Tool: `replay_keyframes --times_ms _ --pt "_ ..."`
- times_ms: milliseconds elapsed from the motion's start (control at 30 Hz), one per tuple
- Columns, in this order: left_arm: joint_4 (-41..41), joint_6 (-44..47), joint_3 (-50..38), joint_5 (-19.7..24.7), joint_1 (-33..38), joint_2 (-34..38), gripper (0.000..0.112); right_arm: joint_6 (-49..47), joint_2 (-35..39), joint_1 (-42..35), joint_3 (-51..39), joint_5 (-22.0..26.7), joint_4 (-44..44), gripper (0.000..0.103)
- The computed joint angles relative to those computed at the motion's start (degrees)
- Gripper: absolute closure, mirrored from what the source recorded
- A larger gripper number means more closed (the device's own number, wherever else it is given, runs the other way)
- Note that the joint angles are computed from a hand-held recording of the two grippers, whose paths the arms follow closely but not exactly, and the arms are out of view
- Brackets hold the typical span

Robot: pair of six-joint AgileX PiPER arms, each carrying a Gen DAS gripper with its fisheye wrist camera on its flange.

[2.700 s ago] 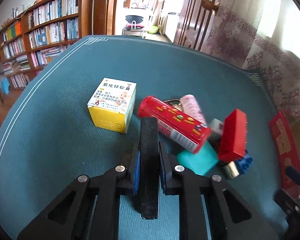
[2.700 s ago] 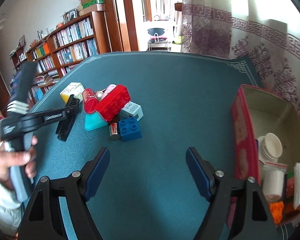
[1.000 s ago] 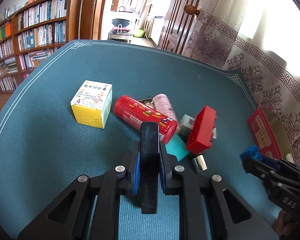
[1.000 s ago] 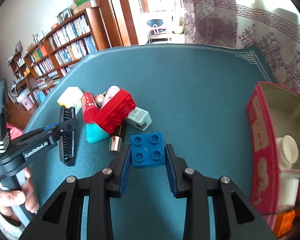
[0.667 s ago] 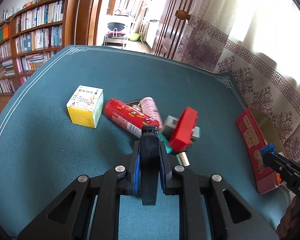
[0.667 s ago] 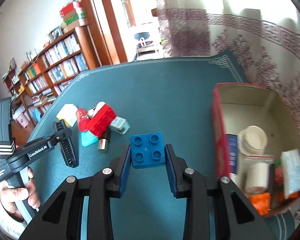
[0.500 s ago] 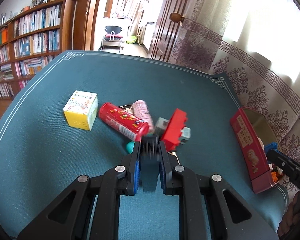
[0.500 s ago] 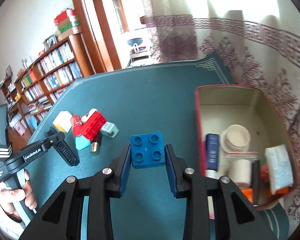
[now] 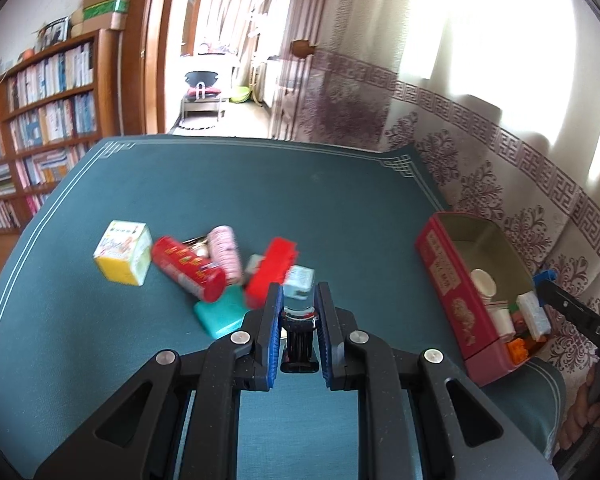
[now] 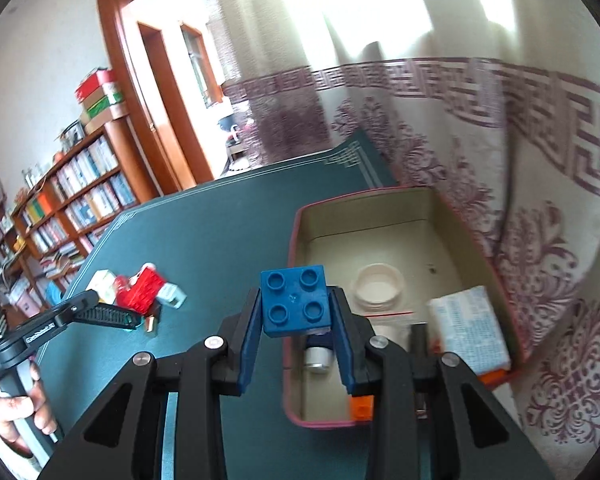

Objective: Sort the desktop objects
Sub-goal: 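Carry the stapler and blue block to the pink tin and release both inside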

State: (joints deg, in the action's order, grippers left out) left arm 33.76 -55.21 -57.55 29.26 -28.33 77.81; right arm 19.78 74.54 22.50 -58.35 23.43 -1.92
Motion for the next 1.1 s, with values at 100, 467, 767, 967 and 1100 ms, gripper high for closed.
replay_keyframes --times_ms 100,467,767,967,1100 --pt "1.0 -0.75 -2.93 1.44 -2.67 1.65 0.095 -4.12 -0.94 -3.4 1.61 -1.16 4.28 0.066" --pt "-0.5 2.77 -17.42 4.53 -11.15 10.09 0.095 -8.23 -1.7 -10.04 2.57 -2.02 8.33 0.066" --pt "-4.89 8.1 -28.73 3.87 -14.7 17.66 0.095 -5.79 -1.96 -10.97 2.53 -1.85 6.19 0.066" --pt "-14.12 14.76 -33.16 1.28 -14.09 21.75 0.093 -6.17 -1.32 -11.34 2.18 -1.67 6.83 0.066" --pt "-21.6 19.45 -32.96 0.28 -13.04 22.55 0.047 -7.99 -0.26 -12.25 1.57 -1.16 9.54 0.054"
